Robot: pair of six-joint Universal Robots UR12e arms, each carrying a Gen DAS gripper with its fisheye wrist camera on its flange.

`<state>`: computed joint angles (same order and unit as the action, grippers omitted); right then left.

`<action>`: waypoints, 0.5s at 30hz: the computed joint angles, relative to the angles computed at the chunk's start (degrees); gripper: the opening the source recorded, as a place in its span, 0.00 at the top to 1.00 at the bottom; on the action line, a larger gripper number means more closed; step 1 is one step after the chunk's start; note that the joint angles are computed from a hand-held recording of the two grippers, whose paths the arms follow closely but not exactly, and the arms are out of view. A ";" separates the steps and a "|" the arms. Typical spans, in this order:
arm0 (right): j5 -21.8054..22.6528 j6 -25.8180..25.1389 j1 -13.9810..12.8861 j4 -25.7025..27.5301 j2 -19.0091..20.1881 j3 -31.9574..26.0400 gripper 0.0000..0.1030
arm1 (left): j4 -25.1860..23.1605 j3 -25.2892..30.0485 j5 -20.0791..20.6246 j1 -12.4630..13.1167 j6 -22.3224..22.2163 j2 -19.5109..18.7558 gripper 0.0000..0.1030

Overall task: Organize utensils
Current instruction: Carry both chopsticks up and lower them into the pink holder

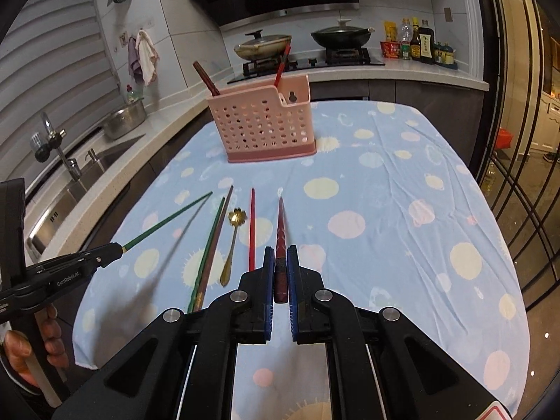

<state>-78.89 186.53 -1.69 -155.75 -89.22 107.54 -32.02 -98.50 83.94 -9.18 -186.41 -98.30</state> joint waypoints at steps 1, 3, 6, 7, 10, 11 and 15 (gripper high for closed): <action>0.12 0.30 -0.20 -0.69 -0.16 -0.17 0.93 | 0.35 0.18 -0.01 0.13 -0.19 0.13 0.93; 0.26 0.93 -0.63 -1.86 -0.41 -0.64 0.93 | 1.25 0.57 -0.02 0.44 -0.60 0.32 0.93; 0.68 2.00 -1.31 -3.30 -0.63 -1.34 0.93 | 2.12 1.26 0.11 0.77 -1.00 0.38 0.93; 0.92 2.40 -1.48 -3.63 -0.52 -1.69 0.93 | 2.50 1.50 0.17 0.86 -1.15 0.37 0.93; 1.72 3.45 -2.11 -4.67 -0.46 -2.48 0.93 | 3.63 2.29 -0.09 1.07 -1.41 0.24 0.93; 1.80 3.63 -2.21 -4.91 -0.42 -2.68 0.93 | 4.05 2.66 0.10 1.04 -1.36 0.10 0.93; 1.55 4.01 -2.34 -5.57 0.13 -3.81 0.93 | 5.07 4.20 0.01 1.12 -1.52 -0.61 0.93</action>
<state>-77.33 190.54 -4.03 -161.32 -89.09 103.73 -26.95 -94.30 83.95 -8.06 -187.92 -98.91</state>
